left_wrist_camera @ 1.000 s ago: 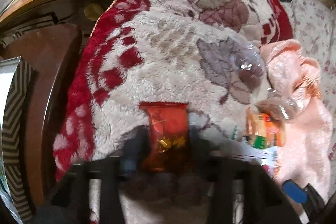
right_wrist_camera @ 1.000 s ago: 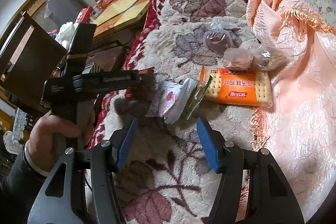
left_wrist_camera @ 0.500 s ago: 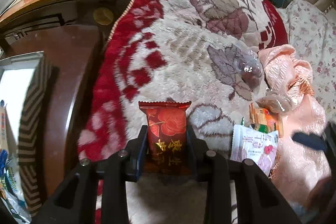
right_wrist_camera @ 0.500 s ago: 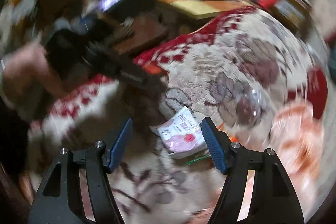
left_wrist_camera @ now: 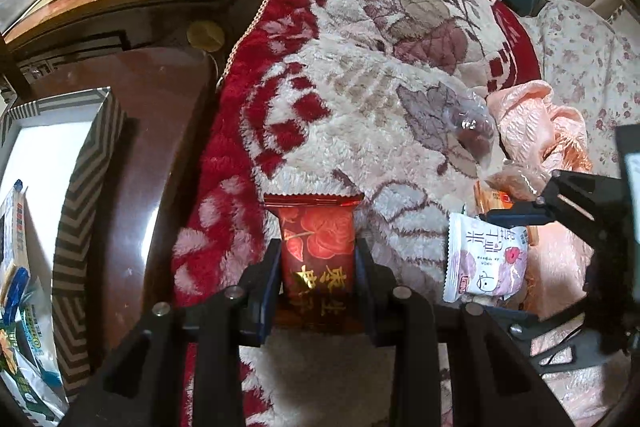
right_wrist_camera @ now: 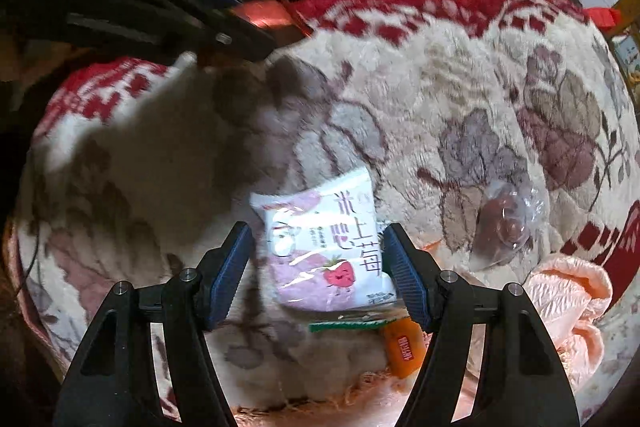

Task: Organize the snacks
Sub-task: 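Grasp the red wrapped candy with left tool while right tool grasps strawberry packet, then carry the red candy with left tool while right tool carries strawberry packet to tray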

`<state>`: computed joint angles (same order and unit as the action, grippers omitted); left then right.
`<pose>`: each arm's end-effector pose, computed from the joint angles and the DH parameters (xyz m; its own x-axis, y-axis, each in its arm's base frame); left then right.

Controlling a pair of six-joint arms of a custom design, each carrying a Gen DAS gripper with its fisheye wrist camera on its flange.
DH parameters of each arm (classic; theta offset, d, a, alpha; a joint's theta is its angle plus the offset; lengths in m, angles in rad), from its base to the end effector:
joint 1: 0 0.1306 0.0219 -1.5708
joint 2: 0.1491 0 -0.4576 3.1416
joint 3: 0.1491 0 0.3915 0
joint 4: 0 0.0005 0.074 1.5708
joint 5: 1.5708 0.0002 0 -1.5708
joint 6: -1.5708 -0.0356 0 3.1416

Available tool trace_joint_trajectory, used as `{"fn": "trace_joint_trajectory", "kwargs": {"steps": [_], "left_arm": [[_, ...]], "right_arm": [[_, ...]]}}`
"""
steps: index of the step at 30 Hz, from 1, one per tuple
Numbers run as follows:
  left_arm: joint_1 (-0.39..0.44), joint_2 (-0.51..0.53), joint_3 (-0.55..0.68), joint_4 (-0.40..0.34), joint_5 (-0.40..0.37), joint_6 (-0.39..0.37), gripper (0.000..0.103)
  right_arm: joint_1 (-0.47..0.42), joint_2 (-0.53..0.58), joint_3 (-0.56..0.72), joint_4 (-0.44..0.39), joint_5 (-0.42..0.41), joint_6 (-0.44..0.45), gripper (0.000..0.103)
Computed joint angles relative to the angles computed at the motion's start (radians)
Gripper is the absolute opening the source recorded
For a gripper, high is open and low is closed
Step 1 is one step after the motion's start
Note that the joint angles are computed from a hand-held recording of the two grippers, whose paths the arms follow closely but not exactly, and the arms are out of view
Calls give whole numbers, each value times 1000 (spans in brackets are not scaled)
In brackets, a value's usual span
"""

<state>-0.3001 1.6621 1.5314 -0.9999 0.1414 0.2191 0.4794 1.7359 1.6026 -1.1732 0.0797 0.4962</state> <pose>0.5385 -0.1724 0.4251 -0.9197 0.0593 -0.3882 0.1538 0.9640 -0.2171 0.5159 0.2645 0.4080 -0.5431 -0.8172 -0.1931 -0.7958 0.5743 -0.1920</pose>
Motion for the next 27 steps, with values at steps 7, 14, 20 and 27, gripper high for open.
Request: {"fn": "trace_joint_trajectory", "kwargs": {"steps": [7, 14, 20, 27], "left_arm": [[-1, -22, -26, 16, 0, 4, 36], [6, -89, -92, 44, -18, 17, 36], [30, -168, -164, 63, -41, 16, 36], [75, -265, -235, 81, -85, -9, 36]], "right_arm": [[-21, -40, -44, 57, -96, -193, 51], [10, -150, -162, 197, -79, -358, 51], [88, -236, -270, 374, -47, -564, 51], [160, -220, -294, 462, -58, -714, 51]]}}
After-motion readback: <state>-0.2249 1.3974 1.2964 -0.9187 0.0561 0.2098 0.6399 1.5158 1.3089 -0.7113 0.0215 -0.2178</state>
